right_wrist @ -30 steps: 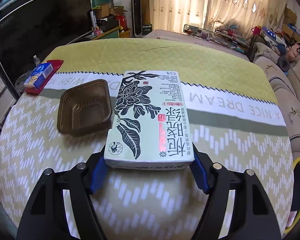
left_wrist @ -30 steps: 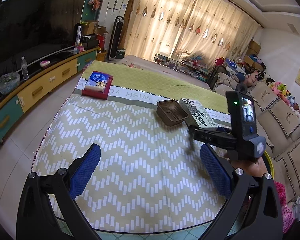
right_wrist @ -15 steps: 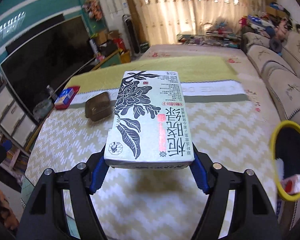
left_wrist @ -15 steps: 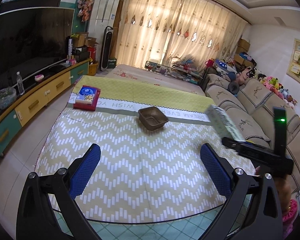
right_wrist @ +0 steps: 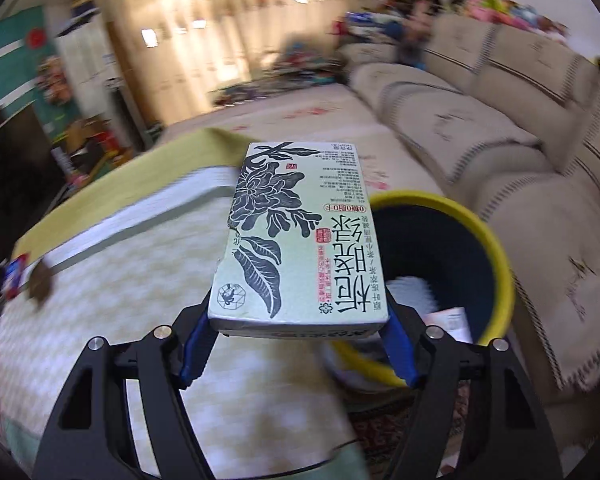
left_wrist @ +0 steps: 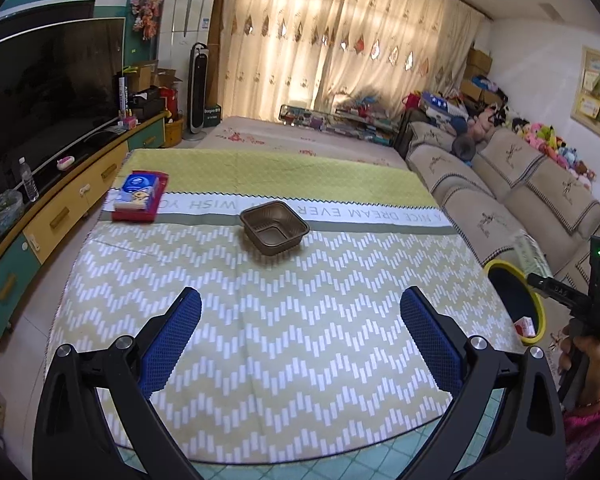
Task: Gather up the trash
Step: 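Carry the flower-print box over the yellow bin and open the right gripper, then grasp the brown plastic tray by its rim with the left gripper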
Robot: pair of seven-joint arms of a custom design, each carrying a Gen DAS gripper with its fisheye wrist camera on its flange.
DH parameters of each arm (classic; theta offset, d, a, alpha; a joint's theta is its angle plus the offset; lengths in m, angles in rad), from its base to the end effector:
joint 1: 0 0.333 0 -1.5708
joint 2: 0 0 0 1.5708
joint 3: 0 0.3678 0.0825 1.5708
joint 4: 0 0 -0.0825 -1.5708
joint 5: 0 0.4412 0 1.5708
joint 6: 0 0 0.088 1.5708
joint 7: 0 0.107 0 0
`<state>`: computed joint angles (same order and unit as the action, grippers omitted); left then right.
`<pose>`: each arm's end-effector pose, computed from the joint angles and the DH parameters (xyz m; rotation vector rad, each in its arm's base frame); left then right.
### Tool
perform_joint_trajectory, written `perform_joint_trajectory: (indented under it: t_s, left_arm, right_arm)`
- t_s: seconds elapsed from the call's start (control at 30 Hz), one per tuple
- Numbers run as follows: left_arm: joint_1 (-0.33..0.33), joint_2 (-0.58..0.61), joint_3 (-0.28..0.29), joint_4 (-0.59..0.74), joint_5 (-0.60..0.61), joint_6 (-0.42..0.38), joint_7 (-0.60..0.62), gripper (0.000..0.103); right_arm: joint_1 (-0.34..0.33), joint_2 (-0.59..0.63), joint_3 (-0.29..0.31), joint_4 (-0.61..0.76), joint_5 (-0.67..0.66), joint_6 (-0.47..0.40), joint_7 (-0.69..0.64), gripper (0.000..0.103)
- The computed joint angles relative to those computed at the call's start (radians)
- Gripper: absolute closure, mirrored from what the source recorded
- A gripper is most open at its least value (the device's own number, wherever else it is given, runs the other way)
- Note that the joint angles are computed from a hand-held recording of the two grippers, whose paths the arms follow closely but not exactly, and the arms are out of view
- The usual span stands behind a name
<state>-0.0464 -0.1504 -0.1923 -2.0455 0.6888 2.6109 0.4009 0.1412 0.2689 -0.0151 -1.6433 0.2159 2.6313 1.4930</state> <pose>0.5847 -0.1636 0.6168 -2.0324 1.2798 -0.8011 0.7516 0.0914 0.5726 -1.7930 1.6937 -0.4838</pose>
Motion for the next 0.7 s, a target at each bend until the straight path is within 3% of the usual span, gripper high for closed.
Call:
perform_joint_trajectory:
  t_s: [0.23, 0.7]
  left_arm:
    - [-0.015, 0.119, 0.022, 0.113, -0.045, -0.027, 0.083, 0.005]
    - [-0.049, 0.286, 0.064, 0.288, -0.141, -0.053, 0.289, 0.005]
  right_arm:
    - [0.0, 0.093, -0.056, 0.079, -0.098, -0.047, 0.13, 0.034]
    - [-0.058, 0.114, -0.016, 0.085, 0.012, -0.014, 0.079, 0.033]
